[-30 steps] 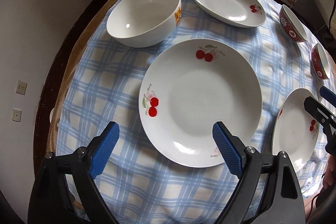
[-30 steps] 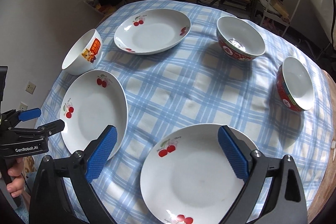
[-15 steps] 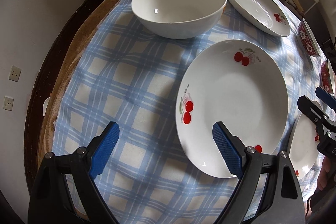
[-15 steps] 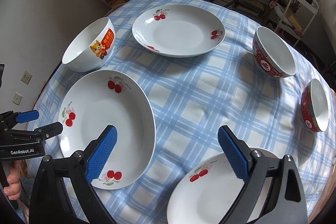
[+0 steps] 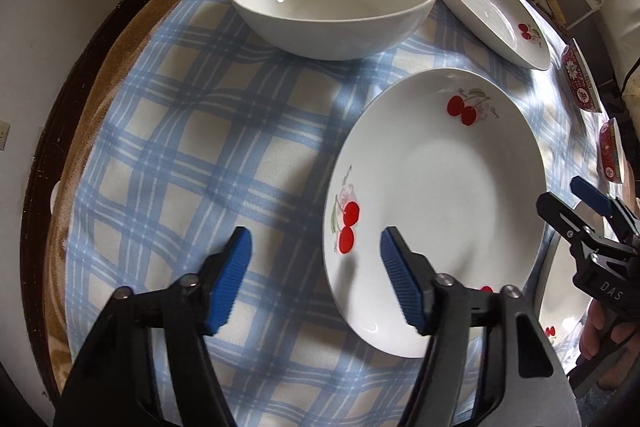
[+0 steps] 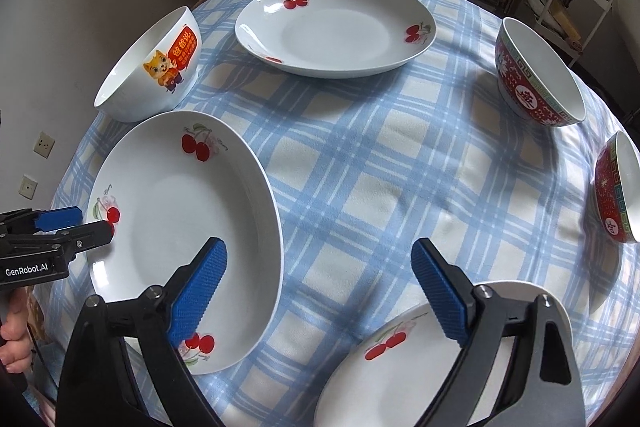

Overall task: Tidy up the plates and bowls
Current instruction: 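Close the left tool on a second cherry plate rim while the right tool grips it, then carry the second cherry plate with both tools and lower it onto another plate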

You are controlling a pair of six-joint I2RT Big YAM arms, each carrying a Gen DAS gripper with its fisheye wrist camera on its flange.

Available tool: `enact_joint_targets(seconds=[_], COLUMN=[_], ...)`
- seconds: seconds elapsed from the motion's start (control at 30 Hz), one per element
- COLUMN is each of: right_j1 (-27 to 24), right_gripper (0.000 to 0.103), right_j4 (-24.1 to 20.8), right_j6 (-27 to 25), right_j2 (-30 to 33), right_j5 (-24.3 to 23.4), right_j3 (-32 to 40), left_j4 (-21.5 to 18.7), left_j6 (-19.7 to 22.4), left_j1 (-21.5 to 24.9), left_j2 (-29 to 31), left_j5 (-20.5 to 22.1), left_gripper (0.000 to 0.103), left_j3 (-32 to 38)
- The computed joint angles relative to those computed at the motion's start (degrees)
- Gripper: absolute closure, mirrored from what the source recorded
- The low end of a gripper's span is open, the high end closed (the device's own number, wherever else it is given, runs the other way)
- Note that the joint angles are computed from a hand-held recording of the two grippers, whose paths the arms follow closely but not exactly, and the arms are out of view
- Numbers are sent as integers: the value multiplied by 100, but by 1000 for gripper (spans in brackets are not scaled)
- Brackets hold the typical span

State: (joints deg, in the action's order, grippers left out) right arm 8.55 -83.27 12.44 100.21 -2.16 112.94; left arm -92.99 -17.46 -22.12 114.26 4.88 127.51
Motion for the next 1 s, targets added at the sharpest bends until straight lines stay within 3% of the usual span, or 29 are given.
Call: enact_joint_targets(seconds=[0.03,0.07,0.13,0.17,0.23,0.33,0.4,0.53,0.77,1.0], right_j1=[7,19,38,52,64,56,44,45,13,-69], right_gripper=[22,27,40,43,61,83,89,93,93,83], right_j4=[-35,-79,-131,-166,-174,-148,-95,9,37,25], right_j6=[25,38,50,59,61,48,62,46,51,121], right_j2=[11,25,44,64,75,48,31,-3,-34,-48], right_j5=[-14,-39,-76,-82,-176,-430,-592,-642,-569,-525], right_j3=[1,12,15,27,14,-65,-102,-190,-135,-81], left_j4=[-38,-28,114,164,205,254,294,437,411,390], left_j6=[-34,-75,-103,-93,-32,-21,-130,-325,-380,-341], left_j1=[21,39,44,40,13,-19,7,91,79,89], left_j2=[16,14,-51,-76,-98,-108,-117,-127,-89,-98], left_j5=[105,193,233,243,215,171,277,543,509,484], left_gripper=[71,75,79,84,89,90,90,90,90,89], left_j3=[-9,-41,-152,-178,-205,-233,-260,-340,-283,-284])
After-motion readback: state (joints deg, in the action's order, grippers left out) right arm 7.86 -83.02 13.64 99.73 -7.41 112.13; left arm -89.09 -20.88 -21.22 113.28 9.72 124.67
